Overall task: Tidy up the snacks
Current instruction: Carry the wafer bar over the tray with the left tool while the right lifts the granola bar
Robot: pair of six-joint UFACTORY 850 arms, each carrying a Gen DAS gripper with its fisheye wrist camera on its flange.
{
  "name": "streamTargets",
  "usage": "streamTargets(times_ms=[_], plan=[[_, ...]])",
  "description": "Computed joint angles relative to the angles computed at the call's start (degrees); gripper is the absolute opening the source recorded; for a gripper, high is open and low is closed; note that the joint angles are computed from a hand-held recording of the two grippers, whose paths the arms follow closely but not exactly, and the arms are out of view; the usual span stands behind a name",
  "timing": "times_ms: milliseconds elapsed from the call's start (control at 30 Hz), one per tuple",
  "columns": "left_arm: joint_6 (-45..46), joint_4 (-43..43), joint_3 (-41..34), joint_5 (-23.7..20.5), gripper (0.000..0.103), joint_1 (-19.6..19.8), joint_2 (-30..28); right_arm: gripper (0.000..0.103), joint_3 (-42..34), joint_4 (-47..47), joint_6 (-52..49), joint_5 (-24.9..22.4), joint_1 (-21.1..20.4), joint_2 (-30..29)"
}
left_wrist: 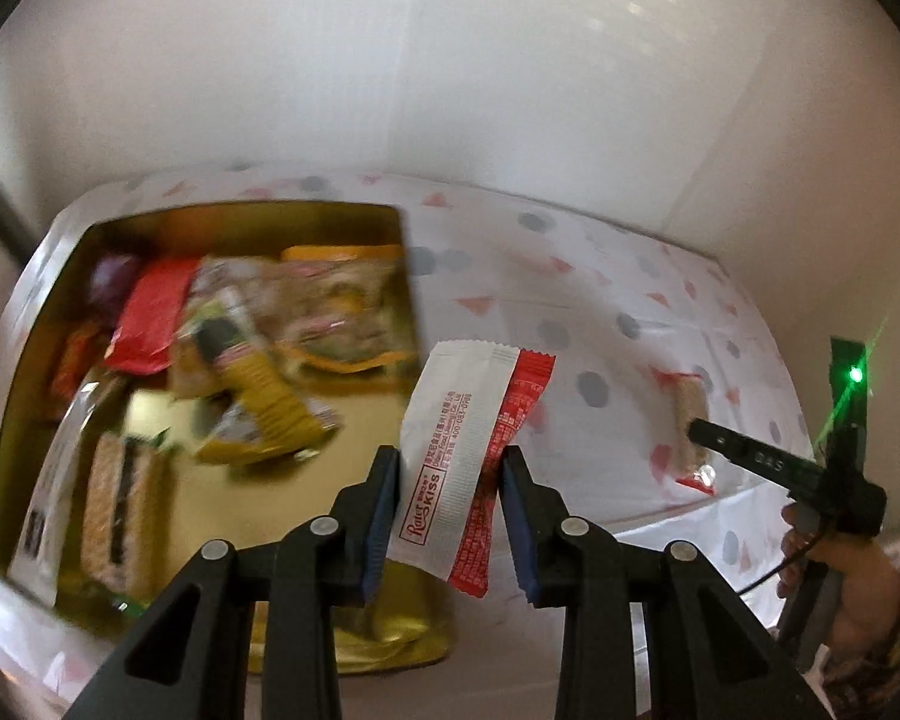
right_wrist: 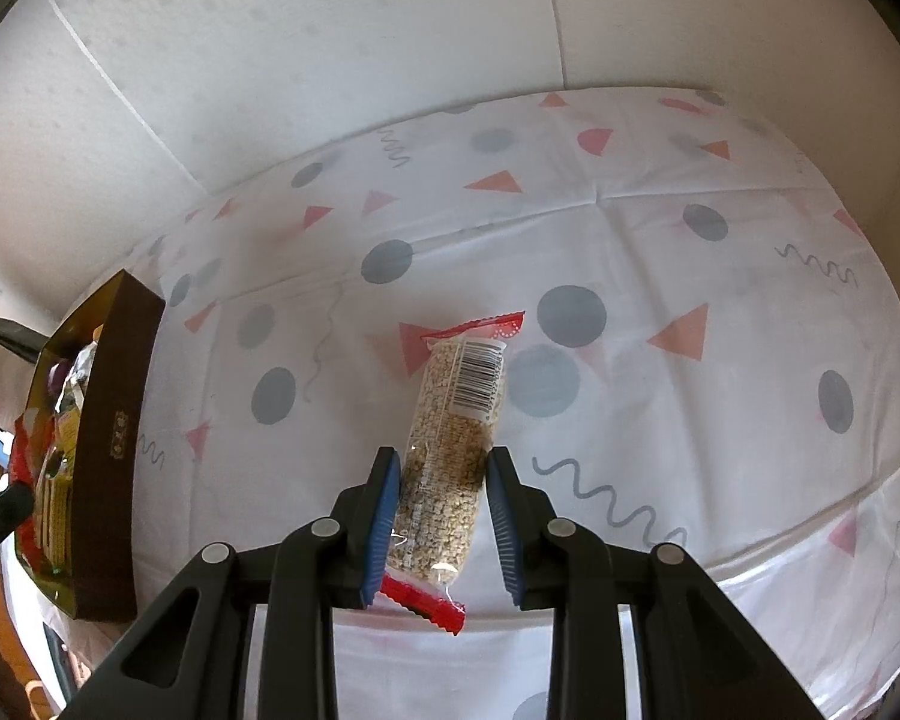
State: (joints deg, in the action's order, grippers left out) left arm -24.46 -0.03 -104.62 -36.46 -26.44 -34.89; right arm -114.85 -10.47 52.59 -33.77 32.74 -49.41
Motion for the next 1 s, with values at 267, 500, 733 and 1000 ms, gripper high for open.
streamTargets(times_ms=[267,500,733,1000], plan=[[-7.1,2.1,7.6,0.9,0.034,2.7,4.4,0.029,-1.5,0.5,0.2,0.9,0.4,-0.5],[-10.8,3.2,12.5,0.9,0.034,4.2,7.0,0.028,-4.8,1.3,-1.5,0.8,1.3,-1.8],[-12.2,7.0,12.8,-2.0,0.034,4.2,6.1,0.028,-6.4,1.5,-1.5,-1.1,1.6,-2.9],[-12.1,9.7,12.0,-4.8,0.034,4.0,4.5,0.03,-9.3,4.0,-3.3,-4.8,1.4,-5.2]])
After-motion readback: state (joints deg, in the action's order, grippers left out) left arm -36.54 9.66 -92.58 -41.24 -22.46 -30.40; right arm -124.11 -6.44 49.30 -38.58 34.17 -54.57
